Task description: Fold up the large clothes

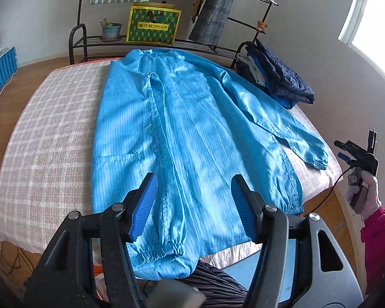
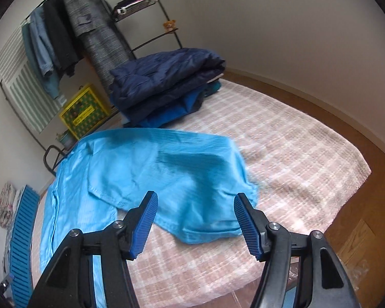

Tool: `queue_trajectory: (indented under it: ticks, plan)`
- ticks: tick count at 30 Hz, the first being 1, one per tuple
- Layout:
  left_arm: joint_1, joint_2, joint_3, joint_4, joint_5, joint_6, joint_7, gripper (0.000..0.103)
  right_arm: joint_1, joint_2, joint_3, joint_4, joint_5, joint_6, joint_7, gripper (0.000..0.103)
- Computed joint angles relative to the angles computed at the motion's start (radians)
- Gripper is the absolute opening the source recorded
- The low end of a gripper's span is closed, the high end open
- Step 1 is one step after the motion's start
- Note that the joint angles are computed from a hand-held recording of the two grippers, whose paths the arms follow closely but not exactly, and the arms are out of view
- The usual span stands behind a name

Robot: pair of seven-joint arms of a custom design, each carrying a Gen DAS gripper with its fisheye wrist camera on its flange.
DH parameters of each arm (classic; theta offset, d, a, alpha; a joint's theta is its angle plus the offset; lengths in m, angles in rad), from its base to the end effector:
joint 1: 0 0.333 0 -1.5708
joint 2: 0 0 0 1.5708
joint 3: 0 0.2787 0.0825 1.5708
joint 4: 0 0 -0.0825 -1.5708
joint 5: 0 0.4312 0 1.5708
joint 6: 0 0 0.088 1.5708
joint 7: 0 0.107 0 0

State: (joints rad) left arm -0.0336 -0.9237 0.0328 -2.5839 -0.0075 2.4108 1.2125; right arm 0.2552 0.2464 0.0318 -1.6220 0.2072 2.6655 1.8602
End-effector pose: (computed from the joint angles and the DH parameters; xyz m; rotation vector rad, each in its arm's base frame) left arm 0.4017 0.0012 0.5921 -2.1443 1.4866 -0.8730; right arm 0.6950 0.1966 0.5232 -1.5302 1.7808 -0.2844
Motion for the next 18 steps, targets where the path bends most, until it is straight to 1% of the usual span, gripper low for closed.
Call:
queue_trajectory:
  ticks: [3,8,13,15,16,18]
  plan:
    - [-0.007,0.018,-0.003,0.013,-0.005,-0.002,0.001,0.061,-0.032,0.074,0.002,0.095,0.051,-0.062,-0.019,0.066]
    - [-0.013,0.036,-0.015,0.029,0.003,-0.005,0.003,0.062,-0.067,0.202,0.012,0.251,0.126,-0.133,-0.013,0.066]
    - [-0.008,0.050,-0.015,0.040,0.003,-0.003,-0.011,0.062,-0.073,0.321,0.010,0.403,0.134,-0.212,0.032,0.065]
    - [-0.008,0.052,-0.011,0.039,0.003,0.004,-0.010,0.062,-0.072,0.364,0.008,0.464,0.123,-0.250,0.044,0.063]
    - [-0.007,0.052,-0.012,0.038,0.005,0.006,-0.008,0.061,-0.073,0.380,0.012,0.485,0.122,-0.265,0.039,0.059]
    - [-0.007,0.052,-0.012,0.038,0.010,0.009,0.001,0.062,-0.077,0.415,0.021,0.540,0.121,-0.303,0.020,0.047]
